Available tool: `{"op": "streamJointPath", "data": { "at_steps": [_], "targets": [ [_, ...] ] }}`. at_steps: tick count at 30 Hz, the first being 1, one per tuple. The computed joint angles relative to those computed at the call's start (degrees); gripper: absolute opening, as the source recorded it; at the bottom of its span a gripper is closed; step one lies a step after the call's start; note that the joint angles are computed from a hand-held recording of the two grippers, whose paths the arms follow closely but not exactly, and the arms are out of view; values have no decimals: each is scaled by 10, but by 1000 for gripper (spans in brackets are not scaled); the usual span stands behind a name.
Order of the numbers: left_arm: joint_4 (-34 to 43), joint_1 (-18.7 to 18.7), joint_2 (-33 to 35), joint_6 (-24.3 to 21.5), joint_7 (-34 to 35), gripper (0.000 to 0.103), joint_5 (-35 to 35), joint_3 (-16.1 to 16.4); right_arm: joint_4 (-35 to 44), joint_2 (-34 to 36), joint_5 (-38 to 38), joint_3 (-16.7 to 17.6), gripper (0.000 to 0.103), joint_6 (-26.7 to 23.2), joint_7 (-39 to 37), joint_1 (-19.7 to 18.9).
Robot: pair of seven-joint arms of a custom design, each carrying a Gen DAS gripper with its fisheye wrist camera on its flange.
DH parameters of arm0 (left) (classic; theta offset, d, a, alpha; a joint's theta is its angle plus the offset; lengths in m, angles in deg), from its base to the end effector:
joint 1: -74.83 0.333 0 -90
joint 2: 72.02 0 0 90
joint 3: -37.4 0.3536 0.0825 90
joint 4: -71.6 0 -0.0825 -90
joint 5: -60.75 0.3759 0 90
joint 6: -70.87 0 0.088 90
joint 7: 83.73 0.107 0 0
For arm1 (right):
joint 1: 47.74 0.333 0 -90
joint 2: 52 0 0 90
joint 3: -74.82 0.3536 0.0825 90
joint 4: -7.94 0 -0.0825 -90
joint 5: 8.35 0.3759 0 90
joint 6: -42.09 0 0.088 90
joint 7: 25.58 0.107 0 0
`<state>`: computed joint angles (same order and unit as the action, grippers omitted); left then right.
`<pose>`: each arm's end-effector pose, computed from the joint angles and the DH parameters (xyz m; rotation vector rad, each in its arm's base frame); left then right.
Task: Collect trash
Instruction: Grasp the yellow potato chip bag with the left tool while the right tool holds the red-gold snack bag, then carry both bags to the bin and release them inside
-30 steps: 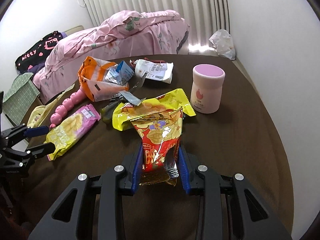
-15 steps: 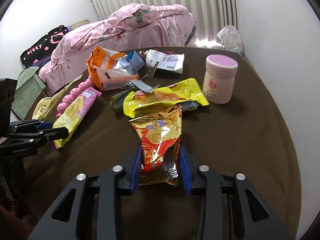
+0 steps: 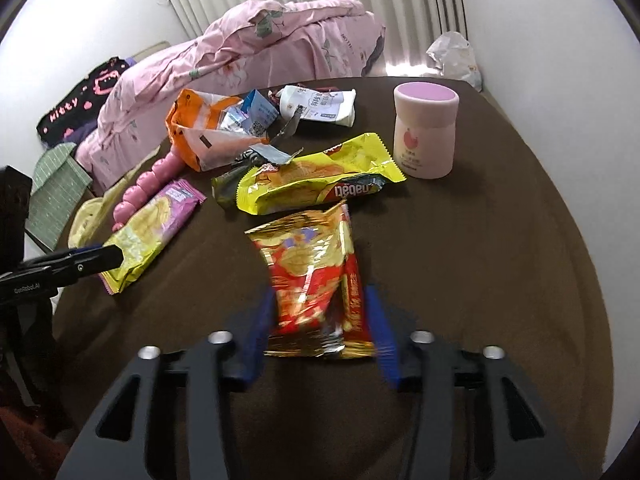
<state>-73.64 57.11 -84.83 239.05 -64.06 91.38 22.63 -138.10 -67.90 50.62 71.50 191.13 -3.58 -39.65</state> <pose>0.3717 -0.2804 0.4560 -2.0963 1.7898 -0.8787 0.4347 0.0180 0.4356 -2.0488 1.2932 -0.1559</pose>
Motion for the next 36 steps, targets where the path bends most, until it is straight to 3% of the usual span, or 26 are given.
{"op": "streamJointPath", "data": {
  "at_steps": [7,11,12,13,15,18,21,27,36],
  "targets": [
    [2,-13,-4,-20,-8,51,-35,2,-17,-16,14,7,30,40,-41,16],
    [7,-18,-1,-29,-2,51,-51,7,-16,-15,27,-1,30,37,-49,19],
    [9,-19,1,-30,-3,48,-56,8,-16,-15,29,-1,30,36,-51,19],
    [10,-22,3,-27,3,36,-63,11,-16,-16,32,-2,30,36,-53,19],
    [10,-37,14,-16,32,25,-98,26,-17,-16,35,-1,30,37,-54,19],
    [19,-16,19,-20,12,12,-61,6,-20,-20,34,1,30,40,-57,19],
    [21,12,10,-20,-36,7,1,-17,-22,-25,37,1,30,43,-61,21],
    [23,47,-30,-45,-127,6,124,-49,-22,-49,45,2,30,38,-79,30],
    [9,54,-87,-79,-188,5,204,-56,-24,-86,40,10,30,53,-79,45]
  ]
}}
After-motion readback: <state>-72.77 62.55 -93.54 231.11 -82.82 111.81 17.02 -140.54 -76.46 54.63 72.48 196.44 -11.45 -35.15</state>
